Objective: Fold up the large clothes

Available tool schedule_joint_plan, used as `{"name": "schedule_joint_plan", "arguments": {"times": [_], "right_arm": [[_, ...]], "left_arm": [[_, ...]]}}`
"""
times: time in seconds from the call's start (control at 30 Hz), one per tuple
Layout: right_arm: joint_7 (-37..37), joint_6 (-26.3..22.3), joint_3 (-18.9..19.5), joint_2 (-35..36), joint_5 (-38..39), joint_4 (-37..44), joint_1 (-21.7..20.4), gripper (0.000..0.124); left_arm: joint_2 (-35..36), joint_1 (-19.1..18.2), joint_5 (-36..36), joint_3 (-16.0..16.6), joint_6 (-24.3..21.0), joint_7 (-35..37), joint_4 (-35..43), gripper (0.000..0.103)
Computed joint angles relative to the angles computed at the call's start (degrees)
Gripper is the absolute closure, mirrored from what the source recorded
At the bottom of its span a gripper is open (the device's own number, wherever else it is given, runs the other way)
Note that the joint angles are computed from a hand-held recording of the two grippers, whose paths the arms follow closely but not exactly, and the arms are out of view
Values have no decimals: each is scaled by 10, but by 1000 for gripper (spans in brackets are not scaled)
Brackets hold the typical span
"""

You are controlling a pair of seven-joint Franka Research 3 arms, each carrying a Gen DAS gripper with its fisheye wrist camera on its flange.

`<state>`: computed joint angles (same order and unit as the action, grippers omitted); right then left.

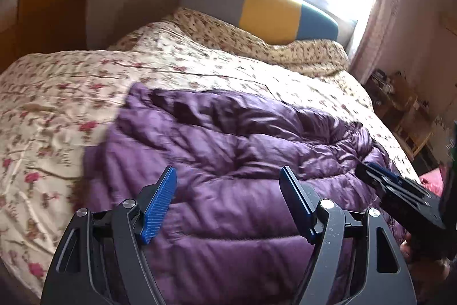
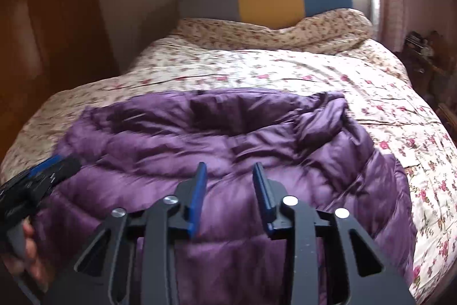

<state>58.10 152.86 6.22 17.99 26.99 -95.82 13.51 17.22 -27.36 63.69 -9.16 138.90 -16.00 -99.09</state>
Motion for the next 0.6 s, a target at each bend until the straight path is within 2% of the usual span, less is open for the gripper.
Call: {"name": "schedule_joint_plan", "arguments": {"times": [0.17,0.33,0.47,0.6], "right_arm": [[-14,-21,4,-36,6,-47,6,106],[-16,-12,0,-58,-5,-85,19,107],[20,-26,-14,-43,-65,-75,35,107],[42,-5,-19,-38,-113,-88,48,107]], "left_arm": [[-55,7,9,-6,-14,-49,-70,29],[-105,30,6,-26,-28,-89,-135,30],[-133,52,-9,-38,-7,-115,-186,30],[-144,69,-11,-44,31,-139,-217,30]]}}
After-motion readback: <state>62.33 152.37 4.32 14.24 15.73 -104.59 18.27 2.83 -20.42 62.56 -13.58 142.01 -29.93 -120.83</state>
